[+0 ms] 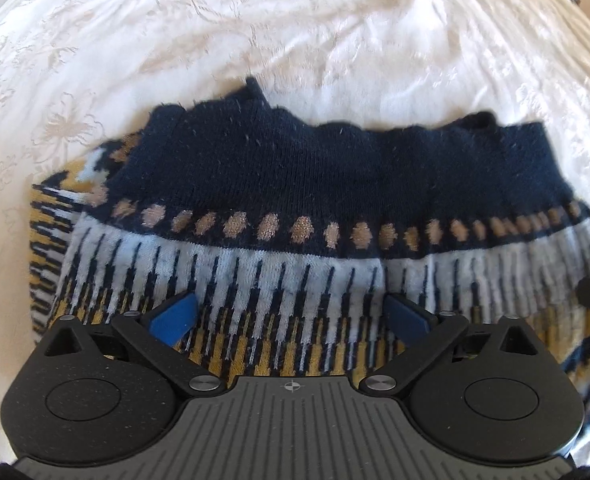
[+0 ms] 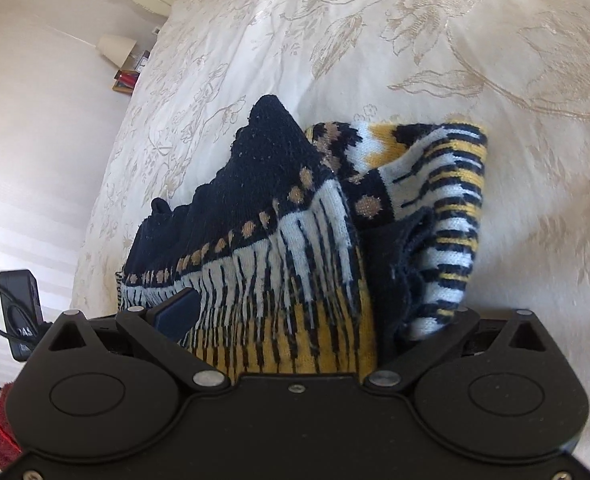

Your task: Fold small clothes

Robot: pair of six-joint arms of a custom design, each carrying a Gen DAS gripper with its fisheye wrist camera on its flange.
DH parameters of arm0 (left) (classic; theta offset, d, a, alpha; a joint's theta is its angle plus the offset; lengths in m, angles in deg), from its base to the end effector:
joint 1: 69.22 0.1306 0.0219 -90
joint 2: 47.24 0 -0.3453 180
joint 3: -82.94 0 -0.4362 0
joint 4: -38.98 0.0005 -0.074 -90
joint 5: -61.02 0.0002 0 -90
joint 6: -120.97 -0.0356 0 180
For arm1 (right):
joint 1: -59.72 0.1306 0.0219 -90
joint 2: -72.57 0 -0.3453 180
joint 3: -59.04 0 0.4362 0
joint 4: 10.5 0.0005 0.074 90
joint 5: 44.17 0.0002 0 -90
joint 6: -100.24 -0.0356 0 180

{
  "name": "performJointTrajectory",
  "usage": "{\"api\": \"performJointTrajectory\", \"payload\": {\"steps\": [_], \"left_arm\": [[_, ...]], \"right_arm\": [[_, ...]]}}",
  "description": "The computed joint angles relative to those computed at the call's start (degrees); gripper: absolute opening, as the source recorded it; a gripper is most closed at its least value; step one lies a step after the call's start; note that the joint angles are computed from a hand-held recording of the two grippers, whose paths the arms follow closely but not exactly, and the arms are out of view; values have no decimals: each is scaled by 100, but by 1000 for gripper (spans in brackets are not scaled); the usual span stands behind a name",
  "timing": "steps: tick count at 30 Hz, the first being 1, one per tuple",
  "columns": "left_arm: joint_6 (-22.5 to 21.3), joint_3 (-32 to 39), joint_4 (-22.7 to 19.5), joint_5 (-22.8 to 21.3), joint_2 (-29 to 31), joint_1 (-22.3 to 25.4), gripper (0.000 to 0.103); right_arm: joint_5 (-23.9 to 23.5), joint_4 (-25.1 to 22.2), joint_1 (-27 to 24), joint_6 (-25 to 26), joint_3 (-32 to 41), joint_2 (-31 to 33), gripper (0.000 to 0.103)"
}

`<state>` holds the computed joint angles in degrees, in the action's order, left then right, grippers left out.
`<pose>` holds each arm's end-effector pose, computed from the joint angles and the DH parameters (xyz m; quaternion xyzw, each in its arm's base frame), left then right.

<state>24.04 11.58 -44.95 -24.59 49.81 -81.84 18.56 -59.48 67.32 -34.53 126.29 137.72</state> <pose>0.5112 -0.1178 0.4565 0.1734 0.9721 -0.0454 0.1513 0.3793 0.0666 0.3827 0.2059 0.8843 0.3543 0.2237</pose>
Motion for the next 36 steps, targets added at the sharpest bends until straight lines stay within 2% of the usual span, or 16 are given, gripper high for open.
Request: {"api": "performJointTrajectory", "payload": {"steps": [1, 5, 9, 11, 12, 13, 14, 15, 19, 23, 28, 36], "left_arm": [[22, 6, -16, 84, -62, 17, 91], [138, -283, -29, 273, -510, 21, 91], [123, -751, -90, 148, -924, -27, 91], [7, -987, -75, 24, -1057, -49, 91], [-90, -1071, -38, -38, -1102, -73, 91], [-205, -1132, -3, -63, -1129, -88, 91], [-310, -1163, 15, -62, -1136, -95, 91], [-395, -1184, 14, -19, -1147, -36, 91], [-234, -1039, -78, 320, -1103, 135, 91], [-185, -881, -97, 686, -1188, 473, 91], [-393, -713, -229, 1090, -1304, 1049, 91], [-695, -508, -558, 1504, -1314, 1943, 91]], "right_arm": [[-99, -30, -39, 37, 9, 14, 103], [-397, -135, -139, 97, 28, 20, 103], [-490, -303, -137, 197, 9, -75, 103], [-394, -392, -82, 211, 3, -154, 103], [-275, -473, -37, 220, 22, -187, 97], [-51, -623, 35, 237, 81, -200, 86], [198, -819, 102, 271, 167, -182, 79], [454, -1038, 167, 299, 275, -141, 64], [1033, -1520, 353, 332, 637, -16, 32], [1440, -1874, 618, 306, 1167, 216, 30], [1660, -2144, 956, 169, 1881, 564, 29], [2016, -2436, 1781, 76, 3442, 1790, 29]]}}
